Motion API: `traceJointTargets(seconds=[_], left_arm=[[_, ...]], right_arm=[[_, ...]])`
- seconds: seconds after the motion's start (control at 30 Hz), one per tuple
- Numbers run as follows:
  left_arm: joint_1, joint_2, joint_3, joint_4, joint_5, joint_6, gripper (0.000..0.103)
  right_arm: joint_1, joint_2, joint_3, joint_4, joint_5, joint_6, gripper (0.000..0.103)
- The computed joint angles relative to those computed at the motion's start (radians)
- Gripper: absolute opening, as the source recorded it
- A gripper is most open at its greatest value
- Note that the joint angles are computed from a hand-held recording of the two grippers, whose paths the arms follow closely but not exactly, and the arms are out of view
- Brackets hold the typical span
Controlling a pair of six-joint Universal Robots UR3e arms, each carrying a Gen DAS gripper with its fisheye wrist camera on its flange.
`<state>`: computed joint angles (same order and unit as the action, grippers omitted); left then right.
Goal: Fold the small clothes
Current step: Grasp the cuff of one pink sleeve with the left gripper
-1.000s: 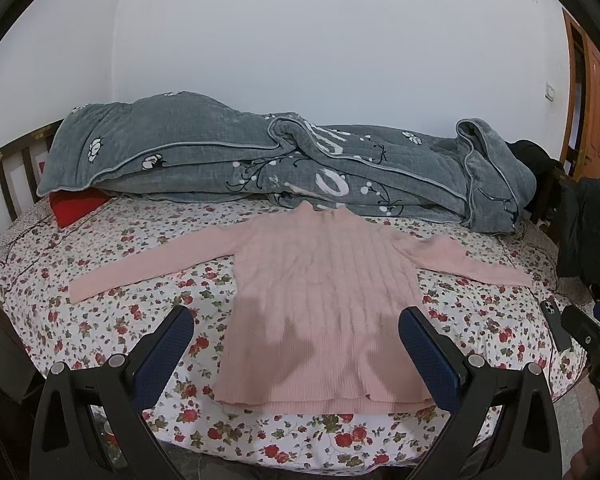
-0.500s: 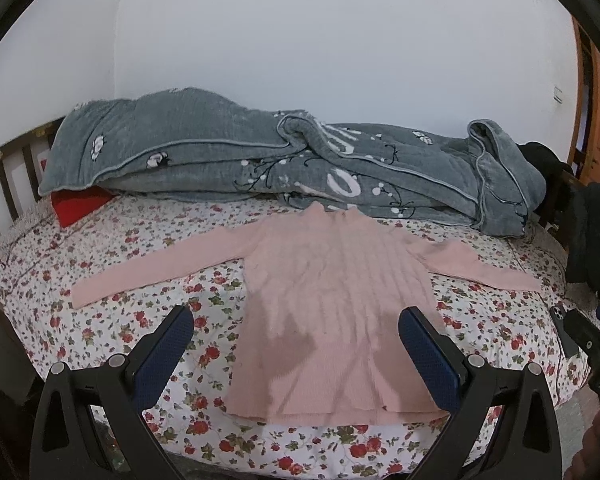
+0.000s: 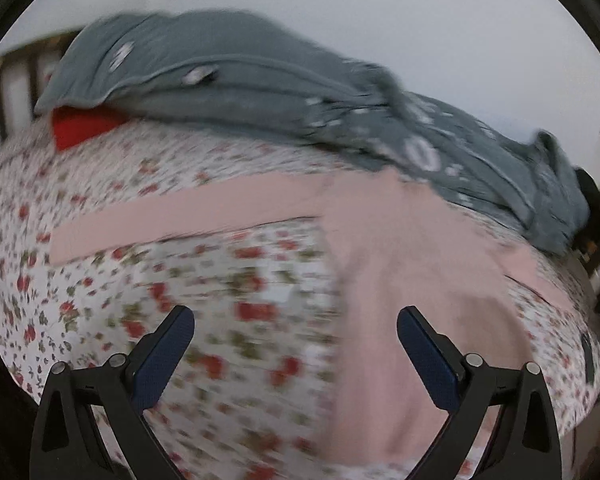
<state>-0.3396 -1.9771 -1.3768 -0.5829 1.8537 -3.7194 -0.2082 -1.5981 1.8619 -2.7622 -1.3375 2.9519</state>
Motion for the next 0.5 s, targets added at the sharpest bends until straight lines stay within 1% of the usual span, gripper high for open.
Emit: traceJointTargets(seconds=[0.1,0.17,0.23,0.27,0.3,0.37,0.43,0.5], left_arm=[[0.137,0.051,-0.182,0.112,-0.056,-0.008,0.095],[0.218,0.069,-0.263,0.161,-0.091,-0.002,0.09],[0.32,0.08,-0.352,0.225,-0.129,0.004,0.087],[0.345,0.081,-0.378,0.252,-0.133,0.001,0.082],[0.381,0.084,-0.412,0.28,-0.141,-0.007,0.08],[0.461,0.086,-0.48,0.356,-0.185,-0.028,0.071],[0.53,0.081,-0.544,0.467,-0.24,-0.05,0.068],[0.558,0.062,-0.539,0.501,-0.26,-0.059,0.065]], right_arm=[[0.049,0.119,-0.037,-0.073,-0.016,0.03,0.1],[0.086,0.188,-0.061,-0.126,-0.048,0.044,0.1],[0.12,0.258,-0.09,-0.169,-0.071,0.051,0.1],[0.128,0.282,-0.104,-0.175,-0.073,0.052,0.1],[0.143,0.318,-0.128,-0.179,-0.078,0.053,0.1],[0.164,0.365,-0.174,-0.169,-0.092,0.051,0.1],[0.189,0.413,-0.222,-0.158,-0.122,0.045,0.1],[0.208,0.447,-0.257,-0.148,-0.15,0.037,0.1]])
